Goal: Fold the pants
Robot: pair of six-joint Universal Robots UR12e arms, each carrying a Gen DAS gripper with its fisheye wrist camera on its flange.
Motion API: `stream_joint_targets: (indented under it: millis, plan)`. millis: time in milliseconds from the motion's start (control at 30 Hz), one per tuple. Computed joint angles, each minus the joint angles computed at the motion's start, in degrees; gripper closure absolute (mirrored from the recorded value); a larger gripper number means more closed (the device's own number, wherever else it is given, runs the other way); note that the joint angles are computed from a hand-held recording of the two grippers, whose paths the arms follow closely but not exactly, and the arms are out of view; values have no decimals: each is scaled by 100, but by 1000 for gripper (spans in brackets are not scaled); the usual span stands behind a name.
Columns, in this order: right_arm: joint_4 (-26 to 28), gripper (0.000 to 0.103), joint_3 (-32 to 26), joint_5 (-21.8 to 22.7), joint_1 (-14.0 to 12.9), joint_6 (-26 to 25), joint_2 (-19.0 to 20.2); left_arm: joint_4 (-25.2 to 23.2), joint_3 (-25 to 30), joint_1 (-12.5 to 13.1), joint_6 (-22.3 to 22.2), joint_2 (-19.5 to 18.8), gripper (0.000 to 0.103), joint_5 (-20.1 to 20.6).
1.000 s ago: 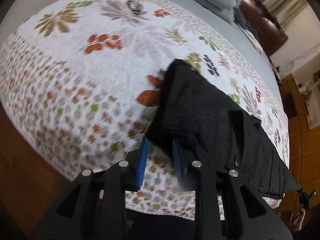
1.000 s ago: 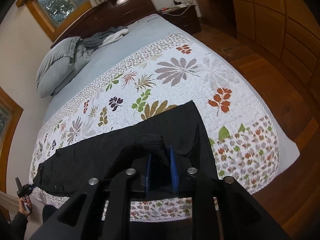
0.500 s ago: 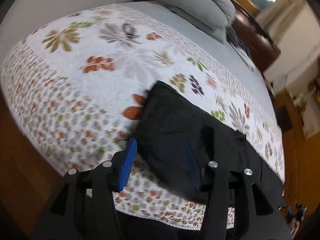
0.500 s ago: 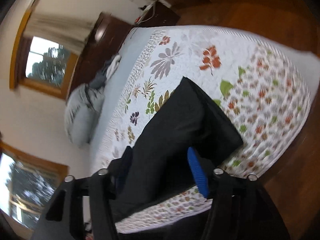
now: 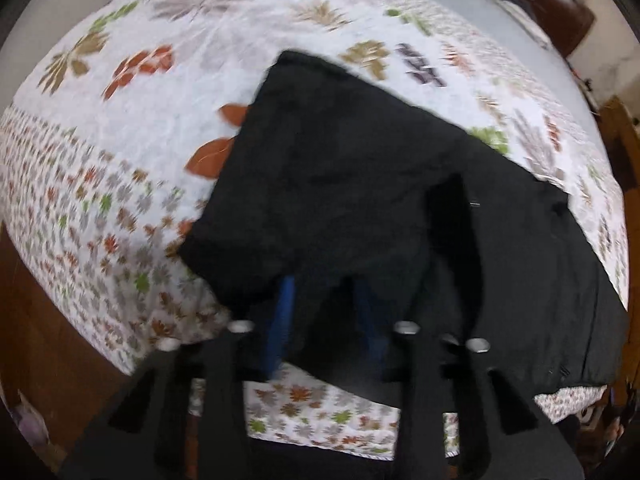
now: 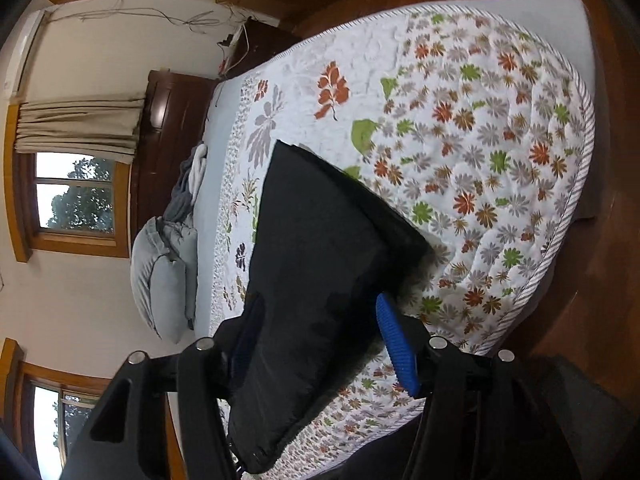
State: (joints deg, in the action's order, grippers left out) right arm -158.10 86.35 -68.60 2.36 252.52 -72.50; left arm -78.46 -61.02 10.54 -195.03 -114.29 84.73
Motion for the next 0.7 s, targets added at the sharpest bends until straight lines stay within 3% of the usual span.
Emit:
stream_joint_targets:
  millis: [100, 167, 233, 400, 500, 600, 633, 667, 700]
  plan:
    - [81, 53, -135, 56, 11, -98, 117, -93, -8, 51, -103, -14, 90, -32]
    - [187, 88, -293, 141, 35, -301, 197, -116, 33, 1, -12, -36, 90, 165]
    - [413, 95, -443, -52, 85, -560, 233, -82, 46, -55, 22, -46, 90, 356]
    - [1245, 96, -502, -147, 85, -689, 254, 104, -106, -49, -103, 12, 92, 395]
    - [1105, 96, -437, -132, 84, -612, 229, 50, -46, -69, -194, -11, 92, 462]
    - [1058, 86, -377, -43, 56, -670, 161, 49, -2, -66, -199, -2, 90, 421]
    - [1018, 83, -332, -30, 31, -675, 107, 152, -31, -59, -149, 40, 87, 357]
    - [982, 75, -298, -34, 25, -672, 67, 312, -114, -44, -100, 118, 69, 298]
    - [950, 71, -252, -49, 23, -668, 21, 530, -210, -35, -67, 201, 43, 268]
